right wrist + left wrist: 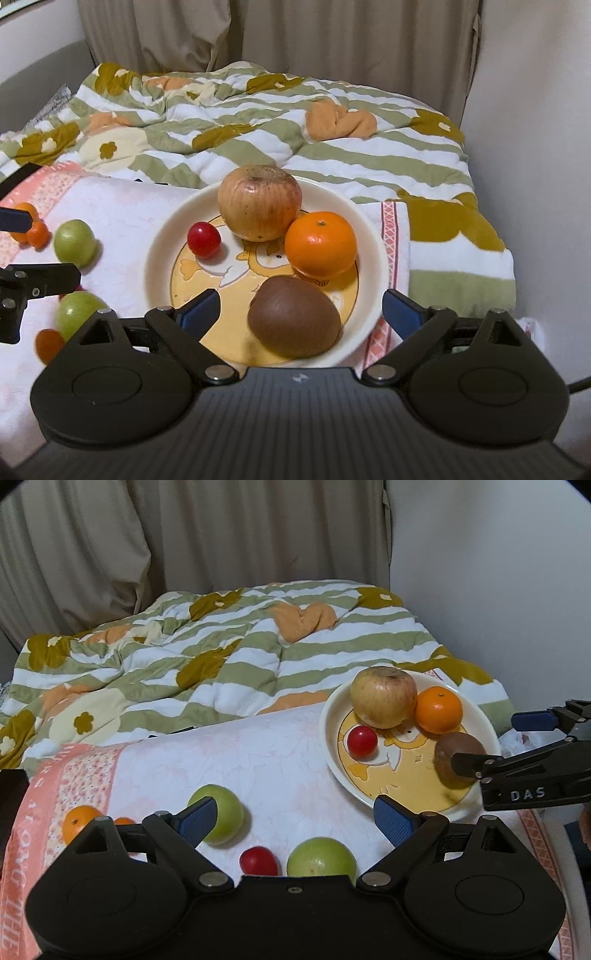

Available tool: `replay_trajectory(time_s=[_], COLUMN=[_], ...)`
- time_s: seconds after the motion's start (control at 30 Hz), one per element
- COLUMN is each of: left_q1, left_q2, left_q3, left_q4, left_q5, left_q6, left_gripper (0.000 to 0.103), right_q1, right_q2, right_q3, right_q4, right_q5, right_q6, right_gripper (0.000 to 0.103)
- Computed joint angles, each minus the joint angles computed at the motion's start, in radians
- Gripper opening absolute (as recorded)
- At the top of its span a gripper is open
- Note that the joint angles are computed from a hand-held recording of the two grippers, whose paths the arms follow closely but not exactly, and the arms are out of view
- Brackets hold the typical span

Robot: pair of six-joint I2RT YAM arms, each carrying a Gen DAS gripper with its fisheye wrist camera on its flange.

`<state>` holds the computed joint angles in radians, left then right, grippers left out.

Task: Organize fruits
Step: 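Move both tools back toward the remaining fruits on the cloth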

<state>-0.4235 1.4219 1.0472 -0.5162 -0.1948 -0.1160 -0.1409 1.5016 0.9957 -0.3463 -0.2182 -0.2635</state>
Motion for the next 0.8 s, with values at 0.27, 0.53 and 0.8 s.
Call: replay_trajectory(time_s=[0.27,0.53,0.8], left_q1=[-0.037,-0.102,-0.083], left_q2=[-0.176,-0.355,-0.523], left_q3=[-0.059,-0.086,-0.08], left_q4=[-0.063,-0.186,-0.326], left_q5=[-0.03,-0.134,-0.199], left_q6=[-0.094,-0.185,-0.186], left_gripper=[0.094,0.094,0.094], right_q1=[-0.047,-0.09,-0.062], right_q2=[-0.17,-0.295,-0.402], right_q3=[-0.025,0.006,0.03], right_q4=[-0.122,-0.271,-0.375], right_q5=[-0.04,-0.098,-0.112], right_q6=[-0.026,-0.034,-0.003], right_gripper=[0.103,0.103,0.103])
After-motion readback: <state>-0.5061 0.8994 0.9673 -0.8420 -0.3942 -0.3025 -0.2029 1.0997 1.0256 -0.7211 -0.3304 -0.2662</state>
